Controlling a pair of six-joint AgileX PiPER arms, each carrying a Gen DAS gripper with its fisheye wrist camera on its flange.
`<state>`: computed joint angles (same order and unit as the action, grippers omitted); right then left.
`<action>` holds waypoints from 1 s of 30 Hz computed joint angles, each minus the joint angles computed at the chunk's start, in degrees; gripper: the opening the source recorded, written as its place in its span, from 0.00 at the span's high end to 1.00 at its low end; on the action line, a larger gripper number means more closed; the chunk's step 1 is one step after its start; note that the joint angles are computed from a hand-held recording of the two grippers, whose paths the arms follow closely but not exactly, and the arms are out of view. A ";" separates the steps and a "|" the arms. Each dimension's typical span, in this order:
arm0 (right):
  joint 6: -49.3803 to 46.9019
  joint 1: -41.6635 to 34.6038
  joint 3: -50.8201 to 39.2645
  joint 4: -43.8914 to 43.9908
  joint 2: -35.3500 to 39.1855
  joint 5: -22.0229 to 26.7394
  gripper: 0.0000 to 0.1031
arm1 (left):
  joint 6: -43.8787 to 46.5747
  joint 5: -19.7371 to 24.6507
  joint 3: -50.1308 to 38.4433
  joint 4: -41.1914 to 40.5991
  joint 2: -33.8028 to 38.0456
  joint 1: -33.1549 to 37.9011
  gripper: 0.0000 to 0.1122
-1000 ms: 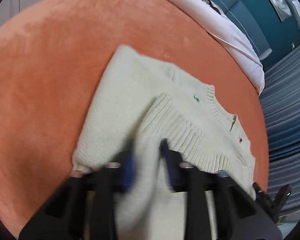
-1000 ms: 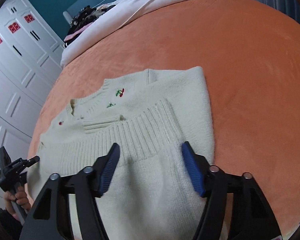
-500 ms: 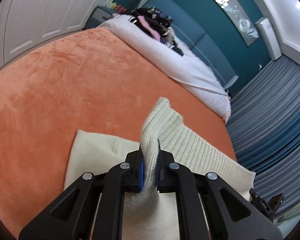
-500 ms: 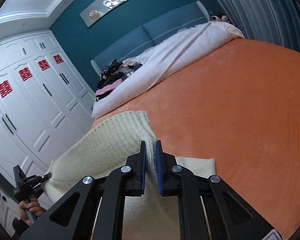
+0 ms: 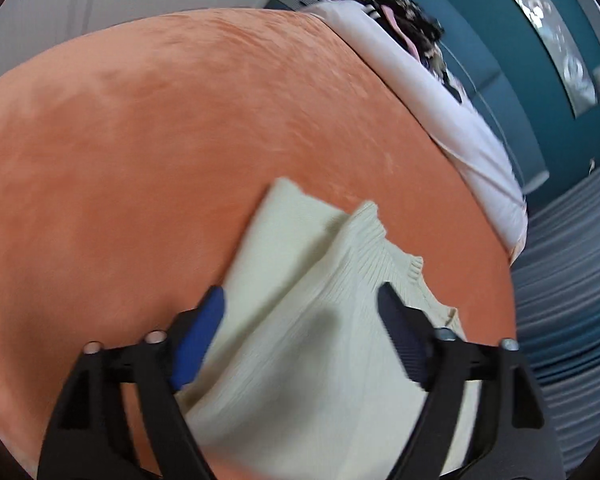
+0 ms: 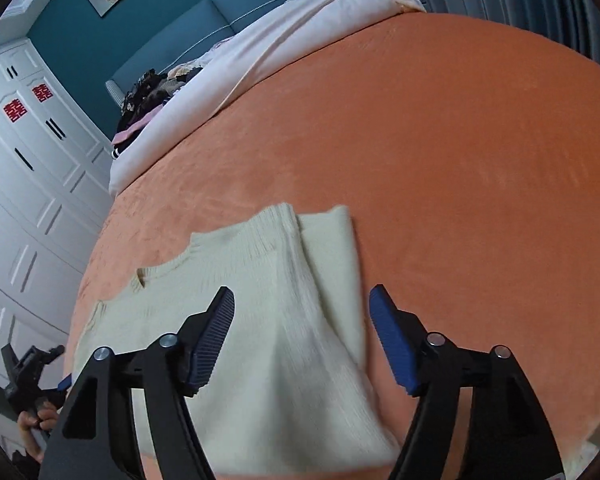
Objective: Fold small clothes
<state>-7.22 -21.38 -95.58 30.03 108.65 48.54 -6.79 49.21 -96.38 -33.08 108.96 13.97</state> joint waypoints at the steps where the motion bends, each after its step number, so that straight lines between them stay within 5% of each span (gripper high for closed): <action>1: -1.20 -1.06 5.68 0.27 -3.76 0.03 0.29 | 1.10 -0.23 4.36 -1.61 -2.73 1.18 0.26; 6: -5.35 -4.70 21.95 7.64 -10.66 3.39 0.29 | 4.84 -3.38 23.72 -12.14 -12.21 4.67 0.21; 11: -9.13 -3.67 23.40 23.03 -6.56 1.16 0.26 | 3.77 -6.21 20.82 -18.03 -6.93 1.29 0.20; 12: -7.35 -2.46 21.87 23.50 -5.03 0.20 0.26 | 3.76 -6.76 20.07 -18.97 -6.03 0.86 0.31; 13: -5.87 -1.98 20.02 24.08 -3.21 0.25 0.41 | 2.83 -6.17 18.31 -18.77 -4.87 0.61 0.44; 14: -5.22 -1.75 18.61 25.15 -1.69 0.32 0.63 | -0.20 -4.53 15.98 -16.27 -3.63 0.32 0.73; 15: -3.19 -1.45 16.58 23.93 -0.53 0.97 0.88 | -1.83 -3.22 14.27 -14.28 -3.20 0.37 0.89; 19: -5.67 -3.43 16.04 26.15 -4.52 3.88 0.90 | 3.14 -0.74 16.49 -15.04 -9.68 2.63 0.91; 26: -9.48 -12.05 22.50 16.35 -16.65 19.17 0.90 | 9.72 12.74 30.81 -10.19 -23.23 10.35 0.91; 30: -9.61 -12.15 31.67 6.24 -19.78 19.59 0.91 | 11.94 10.93 41.04 -7.58 -27.93 11.09 0.89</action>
<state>-16.83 -33.53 -63.91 36.27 88.87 68.13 5.15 60.14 -55.34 -40.67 81.02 25.07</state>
